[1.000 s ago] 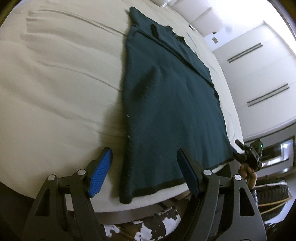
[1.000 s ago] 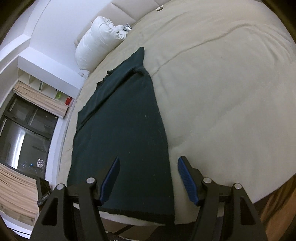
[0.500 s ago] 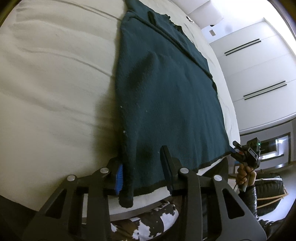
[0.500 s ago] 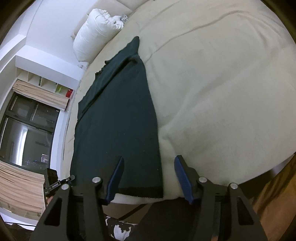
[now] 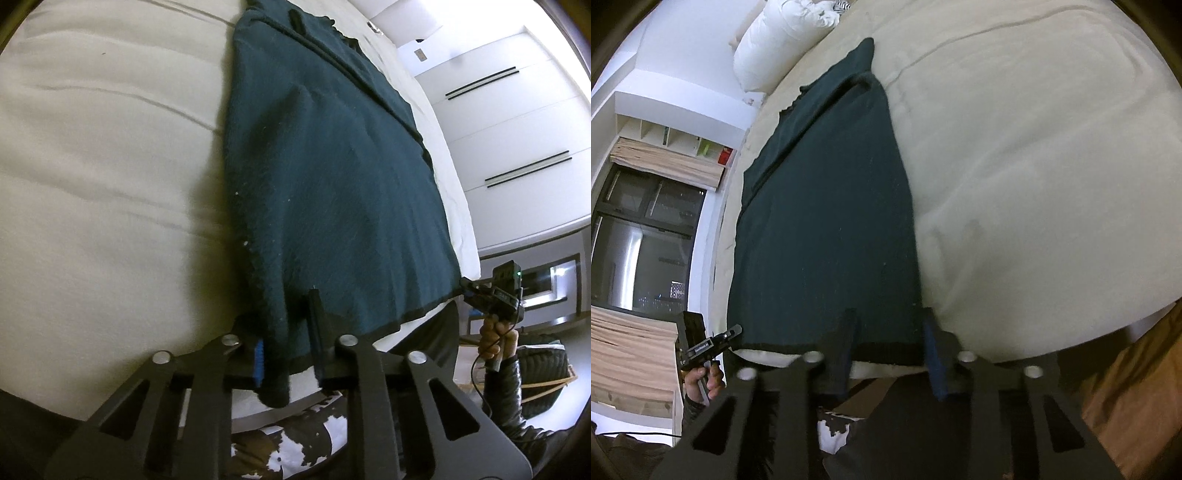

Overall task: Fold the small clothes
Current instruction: 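Grasp the hem with both grippers and lift it toward the collar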

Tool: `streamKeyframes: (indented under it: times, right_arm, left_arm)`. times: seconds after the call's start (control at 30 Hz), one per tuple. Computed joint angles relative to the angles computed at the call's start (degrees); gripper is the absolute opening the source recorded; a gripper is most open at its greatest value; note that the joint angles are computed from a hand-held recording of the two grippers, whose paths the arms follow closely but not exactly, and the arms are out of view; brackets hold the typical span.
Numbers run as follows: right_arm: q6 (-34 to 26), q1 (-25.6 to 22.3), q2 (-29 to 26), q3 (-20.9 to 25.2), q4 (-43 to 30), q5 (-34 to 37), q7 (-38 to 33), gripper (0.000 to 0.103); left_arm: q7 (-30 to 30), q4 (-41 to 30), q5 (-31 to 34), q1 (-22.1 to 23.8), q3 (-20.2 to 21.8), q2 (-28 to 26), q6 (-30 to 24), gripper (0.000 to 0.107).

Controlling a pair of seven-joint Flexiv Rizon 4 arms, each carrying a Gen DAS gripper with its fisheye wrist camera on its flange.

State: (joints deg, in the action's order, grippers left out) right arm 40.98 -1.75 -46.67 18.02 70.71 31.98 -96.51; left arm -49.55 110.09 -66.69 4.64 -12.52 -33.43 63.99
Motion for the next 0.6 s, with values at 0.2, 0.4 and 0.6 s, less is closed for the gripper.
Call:
streamKeyframes:
  times: [0.2,0.4,0.6]
  right_arm:
    - [1.3,0.0,0.5,0.5,0.7,0.9,-0.5,0.01]
    - [2.9,-1.7,1.1,2.8,0.2,4.8,-4.1,0.009]
    - [3.9,-2.1,1.4,4.2,-1.4,8.8,-7.4,0.009]
  left_arm:
    - [-0.5,0.4,2.6,-0.2,0.7,0.5,0.2,0.003]
    - [2.3,1.8,0.3,0.4,-0.1,2.6,-0.4,0.003]
    - [8.5,2.6,-10.6,0.4,-0.4,5.7,-3.5,0.003]
